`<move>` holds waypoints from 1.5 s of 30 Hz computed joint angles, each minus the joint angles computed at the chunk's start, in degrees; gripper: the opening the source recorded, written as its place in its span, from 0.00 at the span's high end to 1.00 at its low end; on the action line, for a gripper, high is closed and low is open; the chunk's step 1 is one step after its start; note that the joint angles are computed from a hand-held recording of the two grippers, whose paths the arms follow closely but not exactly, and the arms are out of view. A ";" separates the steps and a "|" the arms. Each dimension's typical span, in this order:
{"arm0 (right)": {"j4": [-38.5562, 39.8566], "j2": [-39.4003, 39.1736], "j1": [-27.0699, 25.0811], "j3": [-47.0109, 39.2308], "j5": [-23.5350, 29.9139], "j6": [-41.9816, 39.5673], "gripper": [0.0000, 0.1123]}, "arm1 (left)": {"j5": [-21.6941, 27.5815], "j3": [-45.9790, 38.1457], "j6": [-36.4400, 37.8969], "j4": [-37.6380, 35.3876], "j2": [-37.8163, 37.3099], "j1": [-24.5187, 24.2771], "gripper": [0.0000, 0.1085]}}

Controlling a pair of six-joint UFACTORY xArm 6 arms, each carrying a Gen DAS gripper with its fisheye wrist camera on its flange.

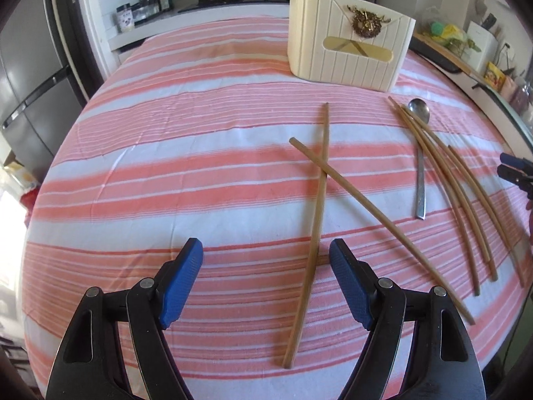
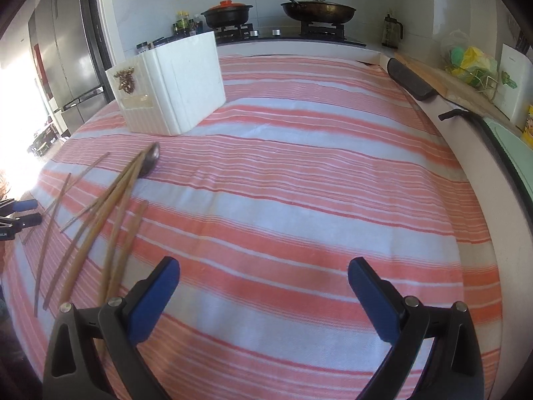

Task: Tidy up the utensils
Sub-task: 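Close the left gripper on a chopstick while the right gripper grasps another chopstick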

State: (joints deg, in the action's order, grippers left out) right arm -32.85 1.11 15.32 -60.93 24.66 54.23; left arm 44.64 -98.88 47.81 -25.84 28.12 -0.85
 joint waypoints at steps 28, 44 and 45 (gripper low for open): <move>2.11 6.26 9.85 -12.10 17.66 -1.05 0.91 | -15.70 11.74 -1.85 -0.07 -6.72 -1.29 0.96; 4.61 0.77 9.83 -5.77 16.29 -0.67 0.87 | -9.87 13.65 2.29 -1.20 -8.68 3.46 0.84; 6.80 0.63 9.63 -5.79 16.09 -2.62 0.81 | -8.92 12.70 2.25 -0.72 -8.30 3.56 0.71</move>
